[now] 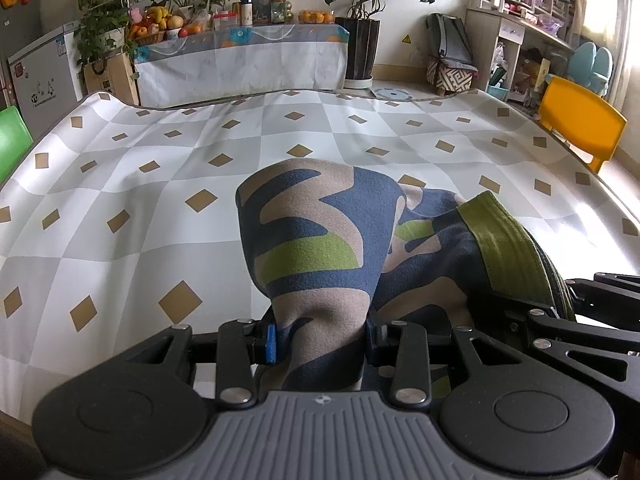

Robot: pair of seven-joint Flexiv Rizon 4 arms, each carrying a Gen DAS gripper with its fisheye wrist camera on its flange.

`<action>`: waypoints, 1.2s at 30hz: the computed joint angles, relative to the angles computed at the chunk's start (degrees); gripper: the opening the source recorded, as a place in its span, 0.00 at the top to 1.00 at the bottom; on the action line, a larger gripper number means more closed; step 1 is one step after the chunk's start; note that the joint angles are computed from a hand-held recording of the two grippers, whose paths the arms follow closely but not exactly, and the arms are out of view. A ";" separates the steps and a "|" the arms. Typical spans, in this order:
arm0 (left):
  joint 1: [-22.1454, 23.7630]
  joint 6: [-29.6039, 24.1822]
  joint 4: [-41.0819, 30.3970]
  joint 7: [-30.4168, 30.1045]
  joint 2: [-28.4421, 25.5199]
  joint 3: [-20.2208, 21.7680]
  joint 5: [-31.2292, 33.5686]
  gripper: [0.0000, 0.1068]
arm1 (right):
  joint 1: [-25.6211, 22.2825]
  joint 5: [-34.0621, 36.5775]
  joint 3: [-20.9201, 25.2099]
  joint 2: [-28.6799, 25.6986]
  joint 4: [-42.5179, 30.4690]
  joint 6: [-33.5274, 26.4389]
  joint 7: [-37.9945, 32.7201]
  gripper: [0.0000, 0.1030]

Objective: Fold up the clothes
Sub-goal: 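Hold the folded navy lettered pants stack raised with both grippers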

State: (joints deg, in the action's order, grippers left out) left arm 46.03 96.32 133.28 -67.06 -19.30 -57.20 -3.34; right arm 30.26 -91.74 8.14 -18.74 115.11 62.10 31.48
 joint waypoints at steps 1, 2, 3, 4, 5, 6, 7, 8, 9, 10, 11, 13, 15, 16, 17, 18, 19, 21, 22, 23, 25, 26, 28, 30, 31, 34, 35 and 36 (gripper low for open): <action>0.55 0.10 0.17 -0.06 0.08 -0.64 -0.01 0.66 | 0.00 -0.14 0.01 0.18 0.11 -0.11 0.10 0.81; 1.14 0.17 0.33 -0.19 0.17 -1.29 0.05 0.66 | 0.00 -0.24 0.05 0.36 0.22 -0.21 0.17 0.81; 1.74 0.24 0.45 -0.34 0.22 -1.95 0.19 0.66 | -0.01 -0.27 0.12 0.55 0.34 -0.33 0.27 0.81; 2.35 0.31 0.56 -0.52 0.27 -2.60 0.40 0.66 | 0.00 -0.30 0.21 0.76 0.46 -0.47 0.39 0.81; 2.91 0.37 0.65 -0.73 0.28 -3.15 0.64 0.66 | 0.01 -0.30 0.30 0.94 0.56 -0.60 0.46 0.81; 3.45 0.42 0.72 -0.95 0.28 -3.68 0.91 0.66 | 0.03 -0.29 0.38 1.11 0.66 -0.74 0.51 0.81; 4.01 0.48 0.84 -1.22 0.36 -4.25 1.19 0.66 | 0.05 -0.28 0.47 1.29 0.76 -0.88 0.56 0.81; 4.58 0.53 0.94 -1.51 0.44 -4.82 1.47 0.66 | 0.09 -0.23 0.55 1.43 0.82 -1.08 0.52 0.81; 5.06 0.58 1.05 -1.79 0.52 -5.27 1.78 0.66 | 0.16 -0.17 0.64 1.56 0.87 -1.30 0.44 0.81; 5.56 0.60 1.11 -2.07 0.57 -5.76 2.08 0.66 | 0.22 -0.11 0.71 1.69 0.92 -1.49 0.37 0.81; 6.07 0.62 1.17 -2.33 0.62 -6.25 2.36 0.66 | 0.27 -0.05 0.77 1.81 0.98 -1.67 0.30 0.81; 7.15 0.62 1.28 -2.87 0.68 -7.32 2.90 0.66 | 0.37 0.00 0.89 2.09 1.10 -2.02 0.26 0.81; 8.23 0.65 1.37 -3.40 0.74 -8.41 3.45 0.66 | 0.45 -0.09 1.01 2.39 1.27 -2.37 0.40 0.81; 8.89 0.64 1.43 -3.67 0.76 -9.09 3.73 0.66 | 0.48 -0.14 1.07 2.54 1.35 -2.55 0.47 0.81; 9.50 0.64 1.44 -3.98 0.78 -9.75 3.99 0.66 | 0.50 -0.18 1.13 2.71 1.42 -2.74 0.46 0.81; 10.10 0.63 1.45 -4.30 0.81 -10.40 4.26 0.66 | 0.52 -0.21 1.19 2.88 1.49 -2.93 0.42 0.81; 10.71 0.61 1.46 -4.63 0.83 -11.04 4.54 0.66 | 0.54 -0.24 1.25 3.05 1.56 -3.12 0.38 0.81; 11.60 0.56 1.39 -5.22 0.92 -12.00 5.09 0.66 | 0.53 -0.18 1.36 3.34 1.61 -3.43 0.21 0.81; 12.01 0.51 1.35 -5.49 0.95 -12.45 5.33 0.66 | 0.55 -0.12 1.44 3.51 1.66 -3.62 0.16 0.81; 12.40 0.47 1.30 -5.74 0.98 -12.88 5.56 0.66 | 0.55 -0.08 1.49 3.65 1.69 -3.76 0.12 0.81; 12.96 0.46 1.20 -6.29 1.16 -13.56 5.93 0.66 | 0.47 -0.16 1.53 3.90 1.65 -3.82 0.08 0.81; 13.25 0.46 1.15 -6.51 1.23 -13.88 6.11 0.66 | 0.42 -0.23 1.55 4.04 1.64 -3.85 0.04 0.81; 13.70 0.39 0.99 -6.93 1.23 -14.44 6.38 0.66 | 0.31 -0.39 1.60 4.37 1.70 -3.95 -0.05 0.81; 14.07 0.38 0.83 -7.35 1.23 -14.95 6.60 0.66 | 0.25 -0.47 1.70 4.66 1.76 -4.19 -0.37 0.81; 14.11 0.40 0.75 -7.55 1.30 -15.06 6.71 0.66 | 0.20 -0.45 1.74 4.79 1.75 -4.23 -0.54 0.81; 13.95 0.43 0.49 -7.85 1.58 -15.05 6.95 0.66 | -0.13 -0.69 1.78 5.18 1.80 -3.94 -0.37 0.81; 13.91 0.46 0.42 -7.91 1.63 -15.08 6.97 0.66 | -0.23 -0.79 1.79 5.29 1.82 -3.89 -0.35 0.81; 13.87 0.49 0.35 -7.97 1.67 -15.10 6.99 0.66 | -0.32 -0.88 1.80 5.39 1.84 -3.85 -0.35 0.81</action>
State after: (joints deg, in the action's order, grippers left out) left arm 59.89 96.81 133.63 -75.03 -17.64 -72.31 3.66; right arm 29.93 -92.62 9.94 -13.35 116.94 58.25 31.13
